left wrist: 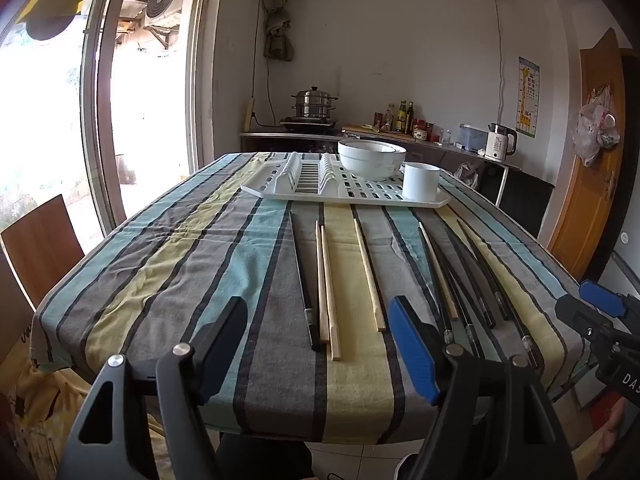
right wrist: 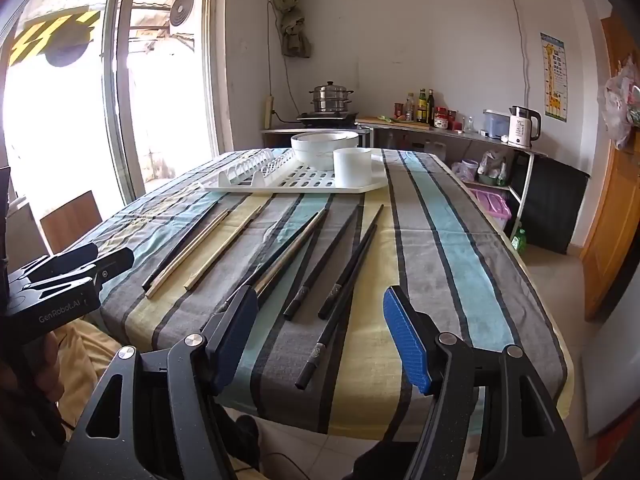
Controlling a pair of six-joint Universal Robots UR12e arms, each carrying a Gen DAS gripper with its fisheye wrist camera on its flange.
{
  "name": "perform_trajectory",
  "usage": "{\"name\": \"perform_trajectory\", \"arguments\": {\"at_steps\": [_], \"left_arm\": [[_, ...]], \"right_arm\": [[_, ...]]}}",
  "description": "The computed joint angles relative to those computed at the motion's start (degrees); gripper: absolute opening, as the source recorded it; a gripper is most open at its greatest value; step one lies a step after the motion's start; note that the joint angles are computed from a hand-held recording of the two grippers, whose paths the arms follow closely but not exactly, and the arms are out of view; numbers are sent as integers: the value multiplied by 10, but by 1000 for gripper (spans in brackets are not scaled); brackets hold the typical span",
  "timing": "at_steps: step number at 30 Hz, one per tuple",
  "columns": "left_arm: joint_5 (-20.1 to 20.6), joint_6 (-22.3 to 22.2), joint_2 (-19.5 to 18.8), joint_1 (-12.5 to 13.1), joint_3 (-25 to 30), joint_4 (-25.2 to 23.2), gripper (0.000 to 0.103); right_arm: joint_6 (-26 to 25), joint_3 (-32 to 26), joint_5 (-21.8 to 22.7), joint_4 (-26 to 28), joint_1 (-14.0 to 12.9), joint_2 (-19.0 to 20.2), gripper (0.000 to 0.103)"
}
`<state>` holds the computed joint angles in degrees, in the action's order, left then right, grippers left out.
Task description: Organize utensils
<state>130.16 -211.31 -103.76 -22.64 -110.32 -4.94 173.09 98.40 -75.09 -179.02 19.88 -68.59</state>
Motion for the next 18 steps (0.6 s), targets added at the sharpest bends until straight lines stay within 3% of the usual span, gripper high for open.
{"name": "perform_trajectory", "arguments": {"at_steps": [7, 10, 18], "left_arm": [[16, 15, -2, -9, -4, 31, 75], [8, 2, 1, -3, 2, -3, 75], [5, 4, 3, -4, 4, -5, 75]], "right_arm": [[2, 1, 2, -2, -2, -1, 66], [1, 1, 4, 0, -4, -2, 66], [3, 1, 2, -1, -2, -3, 66]]}}
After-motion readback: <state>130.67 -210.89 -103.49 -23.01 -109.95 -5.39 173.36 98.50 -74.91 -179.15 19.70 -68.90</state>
